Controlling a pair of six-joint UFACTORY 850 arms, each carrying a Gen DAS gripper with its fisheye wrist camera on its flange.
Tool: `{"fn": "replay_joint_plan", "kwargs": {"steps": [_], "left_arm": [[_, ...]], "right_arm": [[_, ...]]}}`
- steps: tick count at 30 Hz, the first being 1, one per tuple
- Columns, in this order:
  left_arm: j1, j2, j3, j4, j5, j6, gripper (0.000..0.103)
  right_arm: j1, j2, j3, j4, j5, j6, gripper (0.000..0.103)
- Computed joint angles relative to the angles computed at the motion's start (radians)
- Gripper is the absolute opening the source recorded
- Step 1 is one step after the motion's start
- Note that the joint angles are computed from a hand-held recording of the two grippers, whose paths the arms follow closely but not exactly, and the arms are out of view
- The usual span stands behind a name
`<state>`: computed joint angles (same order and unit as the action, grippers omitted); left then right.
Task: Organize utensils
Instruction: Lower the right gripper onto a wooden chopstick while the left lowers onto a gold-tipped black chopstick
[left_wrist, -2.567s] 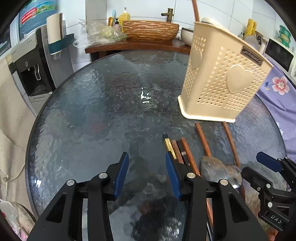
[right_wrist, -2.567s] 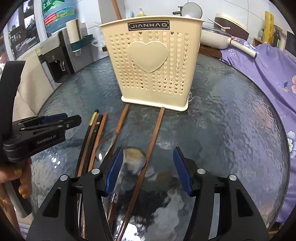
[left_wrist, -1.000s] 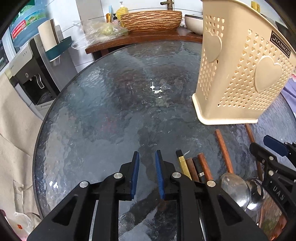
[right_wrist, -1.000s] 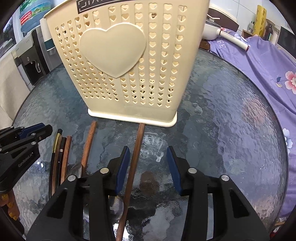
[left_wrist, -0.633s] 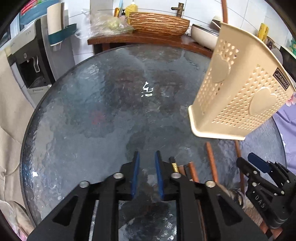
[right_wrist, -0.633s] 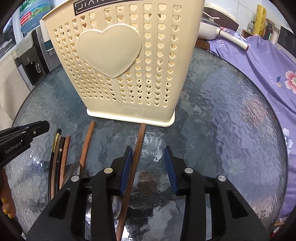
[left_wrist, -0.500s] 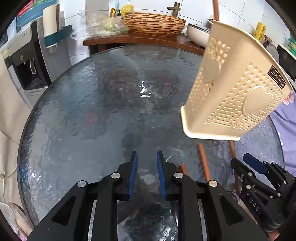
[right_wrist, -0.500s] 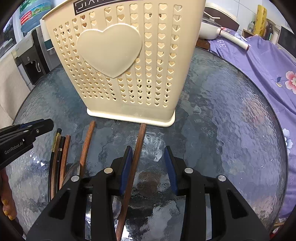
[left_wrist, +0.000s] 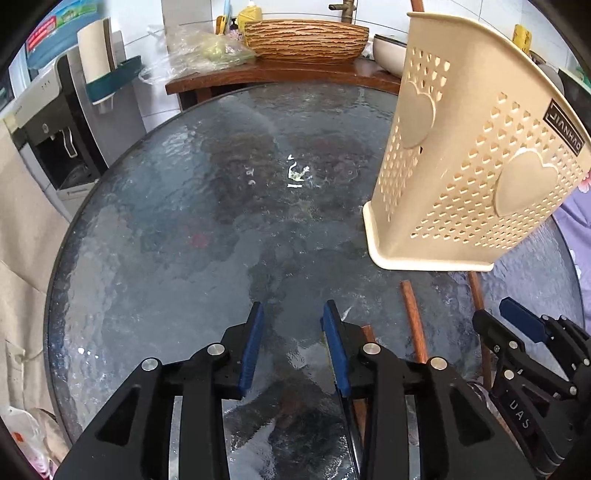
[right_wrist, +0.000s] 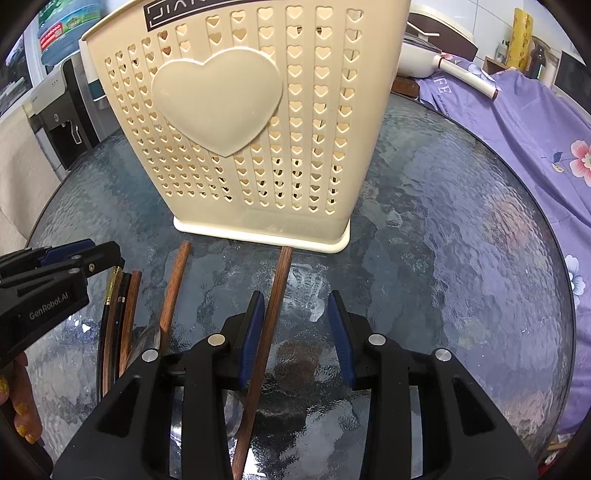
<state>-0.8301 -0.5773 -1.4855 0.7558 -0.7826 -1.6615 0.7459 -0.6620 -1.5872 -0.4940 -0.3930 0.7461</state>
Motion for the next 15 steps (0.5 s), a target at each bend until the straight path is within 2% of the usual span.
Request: {"fn": "replay_joint_plan", "kwargs": {"steps": [2,7,9,15], "left_arm": [[-0.003,-0.008,-0.011,0.002,-0.019,0.010,0.035],[-0.008,0.001,-0.006,-0.012,0.015,0.010,0.035],[-0.013,-0.008,-0.019,-0.007,-0.008,0.014,0.035],[-0.008,-0.017,-0.020,-0.035,-0.004,0.034,0.035]], "right_arm": [[0.002,-0.006,-0.009,0.004,-0.004,-0.003,0.037],[0.008,-0.028,-0.046,0.022,-0.028,-0.018,0.037],[0.011,-0.032,-0.052,0.014,-0.031,-0.010,0.037],[0.014,-0.036,-0.059,0.014,-0.035,-0.008,0.037]]}}
